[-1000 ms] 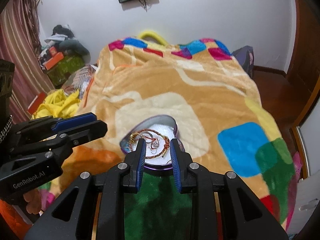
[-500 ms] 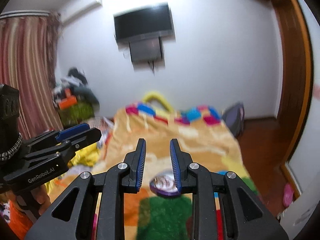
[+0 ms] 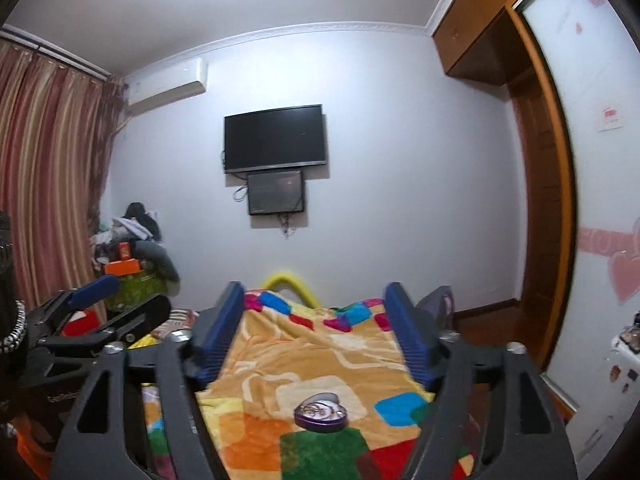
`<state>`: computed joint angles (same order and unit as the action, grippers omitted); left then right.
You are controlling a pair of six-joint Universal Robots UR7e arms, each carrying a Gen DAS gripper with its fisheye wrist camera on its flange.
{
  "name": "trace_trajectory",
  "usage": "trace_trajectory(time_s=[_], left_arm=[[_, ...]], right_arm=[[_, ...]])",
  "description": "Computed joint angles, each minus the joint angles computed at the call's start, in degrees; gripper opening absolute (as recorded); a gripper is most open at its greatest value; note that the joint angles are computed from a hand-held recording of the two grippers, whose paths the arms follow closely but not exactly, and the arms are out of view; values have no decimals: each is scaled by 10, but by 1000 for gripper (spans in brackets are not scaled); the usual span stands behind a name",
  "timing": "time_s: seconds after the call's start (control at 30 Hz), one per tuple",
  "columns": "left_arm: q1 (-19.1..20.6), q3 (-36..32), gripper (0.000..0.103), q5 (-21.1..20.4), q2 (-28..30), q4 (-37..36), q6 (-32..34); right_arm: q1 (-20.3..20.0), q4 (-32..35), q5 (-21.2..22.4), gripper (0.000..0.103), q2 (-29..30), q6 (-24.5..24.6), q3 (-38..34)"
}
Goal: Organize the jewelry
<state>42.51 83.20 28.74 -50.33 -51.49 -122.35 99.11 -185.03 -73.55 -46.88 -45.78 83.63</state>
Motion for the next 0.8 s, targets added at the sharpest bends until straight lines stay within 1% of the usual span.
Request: trace_trajectory(time_s=[0.03, 0.1, 0.13, 0.2, 0.3, 0.4, 0.8], left_arm=[[0, 2, 102, -3, -1, -2, -2], [0, 5, 102, -9, -3, -2, -9], [1, 3, 102, -13, -2, 3, -16], [-3, 13, 102, -22, -1, -14, -12], [-3, 13, 102, -28, 0, -9, -14], [-5, 16, 102, -30, 0, -14, -7], [-4, 4, 102, -35, 5, 14, -25]], right_arm=[[1, -17, -6, 84, -1, 0, 9], [2, -39, -16, 87, -2, -2, 18], [3, -40, -20, 87, -2, -5, 19], [3, -30, -24, 87, -6, -9, 21], [0, -13, -26, 87, -12, -11, 23], [-1, -4, -29, 87, -16, -12, 26], [-7, 7, -31, 87, -31, -19, 43]])
